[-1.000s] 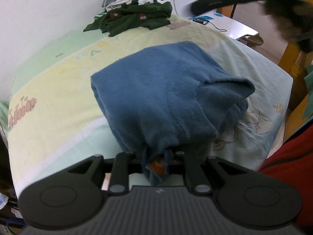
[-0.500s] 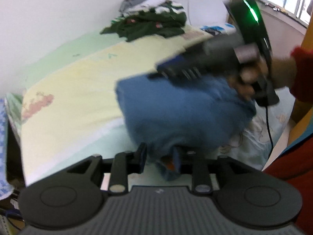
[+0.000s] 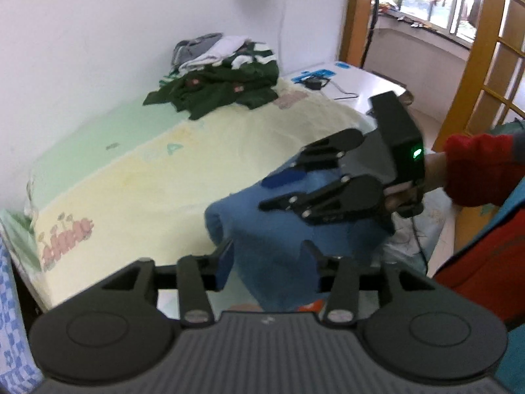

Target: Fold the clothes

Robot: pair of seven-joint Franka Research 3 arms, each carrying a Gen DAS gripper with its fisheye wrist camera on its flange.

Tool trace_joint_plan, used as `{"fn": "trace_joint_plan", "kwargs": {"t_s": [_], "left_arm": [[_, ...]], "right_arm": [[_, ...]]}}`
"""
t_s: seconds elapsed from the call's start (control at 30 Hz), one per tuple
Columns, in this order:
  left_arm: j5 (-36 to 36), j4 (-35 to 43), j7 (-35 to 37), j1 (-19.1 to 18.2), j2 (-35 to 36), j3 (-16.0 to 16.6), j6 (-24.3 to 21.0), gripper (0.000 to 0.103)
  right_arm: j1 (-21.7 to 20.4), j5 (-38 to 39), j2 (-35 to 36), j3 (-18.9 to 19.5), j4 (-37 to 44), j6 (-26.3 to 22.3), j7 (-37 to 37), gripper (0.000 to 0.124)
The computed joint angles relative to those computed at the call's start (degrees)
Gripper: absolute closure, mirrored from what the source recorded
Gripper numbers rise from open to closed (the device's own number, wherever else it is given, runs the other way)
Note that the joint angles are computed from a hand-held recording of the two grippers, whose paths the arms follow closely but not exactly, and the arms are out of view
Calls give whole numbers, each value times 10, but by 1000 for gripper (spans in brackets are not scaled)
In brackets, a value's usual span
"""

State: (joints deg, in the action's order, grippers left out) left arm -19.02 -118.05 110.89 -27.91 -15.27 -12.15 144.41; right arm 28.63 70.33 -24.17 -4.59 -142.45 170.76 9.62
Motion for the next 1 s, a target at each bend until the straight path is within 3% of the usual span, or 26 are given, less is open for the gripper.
{"fn": "trace_joint_plan", "kwargs": {"t_s": [0.13, 0.23, 0.3, 0.4, 0.47, 0.53, 0.63, 0.67, 0.7, 0.77, 0.83, 0.9, 0.97, 1.0], "left_arm": [[68, -6, -94, 28, 38, -25, 44, 48], [-31, 10, -101, 22, 83, -2, -2, 48], [-79, 1, -111, 30, 90, -4, 5, 46], [-82, -13, -124, 37, 78, -15, 24, 45], [-66, -15, -121, 35, 69, -20, 22, 52], [-49, -16, -118, 31, 61, -23, 20, 53], [-62, -8, -92, 18, 63, -22, 10, 38], [-63, -5, -88, 15, 64, -24, 8, 39], [-43, -1, -99, 16, 70, -29, 9, 41], [-17, 7, -117, 18, 81, -35, 8, 59], [-7, 16, -127, 19, 89, -37, 6, 66], [-4, 23, -138, 19, 94, -40, 4, 75], [-14, 25, -147, 17, 91, -42, 0, 86], [-22, 24, -151, 16, 87, -41, -4, 88]], "right_arm": [[-13, 2, -14, 0, 7, -8, 52, 92], [-33, -15, -36, 7, -4, -8, 121, 91], [-54, -57, -52, 19, -19, -13, 178, 91], [-101, -131, -89, 48, -57, -7, 272, 88], [-162, -193, -119, 81, -80, -37, 362, 77], [-202, -250, -148, 88, -94, -101, 419, 76], [-216, -305, -175, 78, -108, -157, 459, 72], [-221, -323, -178, 80, -109, -169, 476, 71], [-224, -338, -182, 81, -113, -173, 488, 71], [-212, -348, -183, 72, -122, -158, 498, 69], [-205, -362, -178, 63, -120, -167, 519, 69], [-188, -368, -181, 40, -118, -184, 529, 80], [-171, -372, -186, 20, -116, -186, 522, 108], [-164, -372, -189, 12, -115, -188, 517, 109]]}}
